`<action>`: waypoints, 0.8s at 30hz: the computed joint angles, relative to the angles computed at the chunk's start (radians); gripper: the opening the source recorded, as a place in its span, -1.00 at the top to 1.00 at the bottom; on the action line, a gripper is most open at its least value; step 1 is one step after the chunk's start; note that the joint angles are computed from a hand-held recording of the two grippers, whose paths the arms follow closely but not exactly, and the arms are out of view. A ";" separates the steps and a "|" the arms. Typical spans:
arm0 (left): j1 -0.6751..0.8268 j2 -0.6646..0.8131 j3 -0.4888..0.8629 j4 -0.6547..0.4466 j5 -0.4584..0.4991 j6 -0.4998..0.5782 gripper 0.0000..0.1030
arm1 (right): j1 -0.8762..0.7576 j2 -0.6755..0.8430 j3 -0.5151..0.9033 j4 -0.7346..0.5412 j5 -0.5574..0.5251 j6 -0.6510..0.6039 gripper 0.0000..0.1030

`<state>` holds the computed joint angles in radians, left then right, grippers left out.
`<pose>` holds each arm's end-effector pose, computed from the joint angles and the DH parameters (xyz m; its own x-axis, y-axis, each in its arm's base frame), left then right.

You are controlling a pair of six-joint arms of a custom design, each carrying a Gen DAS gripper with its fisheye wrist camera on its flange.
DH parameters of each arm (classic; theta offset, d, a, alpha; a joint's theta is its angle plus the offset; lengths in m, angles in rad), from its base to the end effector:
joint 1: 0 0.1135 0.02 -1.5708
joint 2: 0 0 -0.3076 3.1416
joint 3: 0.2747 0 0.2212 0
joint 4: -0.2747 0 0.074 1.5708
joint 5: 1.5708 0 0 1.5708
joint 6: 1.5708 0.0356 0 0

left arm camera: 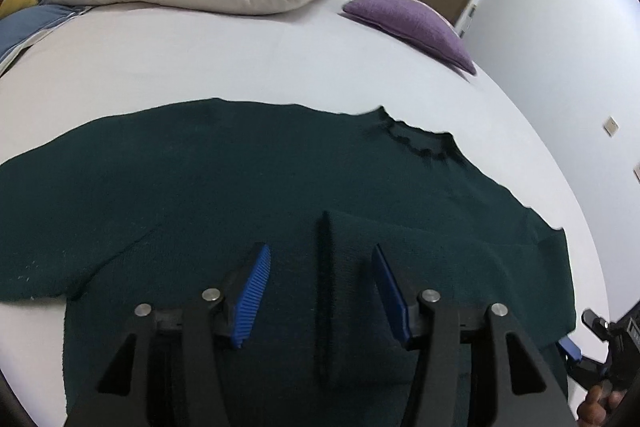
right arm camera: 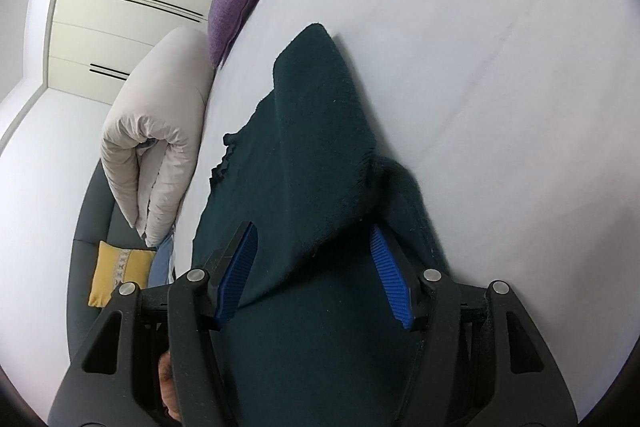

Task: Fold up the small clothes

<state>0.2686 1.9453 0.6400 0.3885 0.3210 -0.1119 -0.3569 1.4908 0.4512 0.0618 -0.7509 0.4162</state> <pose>0.3037 0.0719 0.1245 -0.7530 -0.3171 -0.5766 -0.1518 0.9363 -0.3168 0.2061 -0.0509 0.1840 -0.7519 0.5958 -0.2824 0.2210 0.6312 0.7434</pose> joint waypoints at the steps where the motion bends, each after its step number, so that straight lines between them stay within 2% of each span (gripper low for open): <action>1: -0.010 -0.004 0.004 -0.008 0.002 0.013 -0.07 | 0.003 0.001 0.002 0.000 0.005 0.001 -0.11; 3: -0.025 -0.006 0.016 -0.024 -0.002 0.023 0.28 | 0.015 -0.005 0.000 0.006 0.019 0.008 -0.11; 5: -0.048 0.009 0.048 -0.071 -0.024 0.034 0.52 | 0.036 -0.009 -0.002 0.019 0.037 0.024 -0.11; 7: -0.059 0.025 0.061 -0.080 -0.048 0.037 0.58 | 0.050 -0.022 -0.015 0.029 0.046 0.039 -0.11; 9: -0.055 0.021 0.053 -0.070 -0.047 0.036 0.77 | 0.044 -0.020 -0.015 0.035 0.039 0.041 -0.11; 17: -0.035 -0.006 0.031 -0.012 -0.056 0.002 0.84 | -0.024 -0.014 -0.060 0.155 -0.007 0.118 -0.11; 22: -0.014 0.009 0.003 0.059 -0.036 -0.036 0.84 | -0.161 -0.004 -0.124 0.316 -0.020 0.223 -0.11; 24: -0.008 0.015 -0.019 0.094 -0.029 -0.045 0.84 | -0.199 0.010 -0.116 0.299 -0.067 0.213 -0.11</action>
